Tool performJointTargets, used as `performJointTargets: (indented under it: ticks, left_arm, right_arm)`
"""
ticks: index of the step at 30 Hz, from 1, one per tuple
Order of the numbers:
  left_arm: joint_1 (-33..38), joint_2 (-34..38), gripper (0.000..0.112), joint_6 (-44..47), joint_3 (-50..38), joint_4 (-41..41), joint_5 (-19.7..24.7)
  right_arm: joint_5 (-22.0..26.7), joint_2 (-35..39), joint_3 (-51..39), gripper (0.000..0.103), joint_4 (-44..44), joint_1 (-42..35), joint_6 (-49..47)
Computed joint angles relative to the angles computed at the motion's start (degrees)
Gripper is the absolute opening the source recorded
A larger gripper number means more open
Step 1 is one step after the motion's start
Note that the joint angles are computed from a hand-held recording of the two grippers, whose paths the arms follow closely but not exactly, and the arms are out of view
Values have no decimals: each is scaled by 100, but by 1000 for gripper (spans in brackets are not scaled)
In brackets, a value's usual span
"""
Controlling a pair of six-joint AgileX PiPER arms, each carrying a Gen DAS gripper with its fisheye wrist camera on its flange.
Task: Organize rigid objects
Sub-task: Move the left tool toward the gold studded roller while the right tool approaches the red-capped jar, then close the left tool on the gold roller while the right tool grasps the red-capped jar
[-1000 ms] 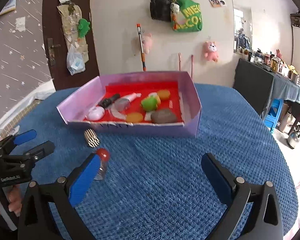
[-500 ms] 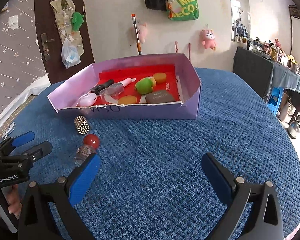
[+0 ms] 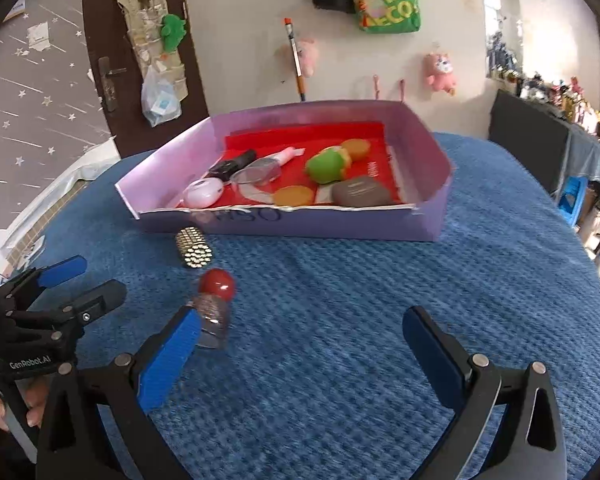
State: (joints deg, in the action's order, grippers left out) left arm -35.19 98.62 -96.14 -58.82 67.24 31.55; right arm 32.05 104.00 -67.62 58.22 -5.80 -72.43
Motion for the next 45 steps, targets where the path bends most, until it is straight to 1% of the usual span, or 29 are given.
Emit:
performJointTargets:
  ticks: [5,7,8,11,14,17,18,20,22,23,25,26,29,31,33,36,37,41,45]
  left_arm:
    - [158,-97,97,111,107,-5,-18]
    - [263,-138,97,206,140,-46,-100]
    - [287,-147,97,248,140,-72,-112]
    - [364,-163,97,402,117,-151,-149]
    - [428,-167,97,563,94,-246,-227]
    - [539,-146,97,948,16,-535,-405]
    - [585,-120,97,1156,-39,-700,-491]
    - [634,-46,97,1475,-169,-962,-560]
    - [671,50,97,1851,-323,-1265,-621]
    - [682,102,97,2043,-410,-1424,-630]
    - [677,217,97,2341,-587,-1646,-639]
    - [678,271,97,2500,-677,-1762,-635]
    - [657,544,97,3096,-1109,-2169,-482]
    - [668,704,97,3507,-1388,-2427,-362]
    - [707,854,97,3995,-1657,-2746,-306]
    - [796,1066,97,4779,-2004,-3387,-220]
    - [818,1122,97,4957,-2097,-3546,-179]
    - [889,1310,97,5495,-2339,-4022,-139]
    - [926,1474,95,5828,-2586,-4265,-44]
  right_arm:
    - [212,269,-404,103,-713,284,770]
    - [489,456,-691,103,-1003,373,1177]
    - [533,516,-787,103,-1144,431,1357]
    - [322,587,-931,103,-1747,718,1810]
    - [385,715,-1118,103,-2129,856,2156]
    - [229,787,-1207,103,-2627,927,2573]
    - [241,805,-1236,103,-2657,884,2599]
    - [455,847,-1351,103,-2447,690,2420]
    - [539,817,-1410,103,-2238,467,2236]
    - [480,785,-1408,103,-2205,394,2200]
    - [169,687,-1371,103,-2346,238,2379]
    - [199,693,-1410,103,-2232,119,2318]
    - [979,838,-1671,103,-1389,-325,1806]
    - [1193,839,-1640,103,-1237,-348,1477]
    - [1227,875,-1633,103,-1466,-219,1446]
    - [930,947,-1590,103,-2002,2,1669]
    - [926,1022,-1651,103,-2107,9,1738]
    - [1076,1158,-1827,102,-2018,-60,1684]
    - [1204,1203,-1945,94,-2018,-106,1578]
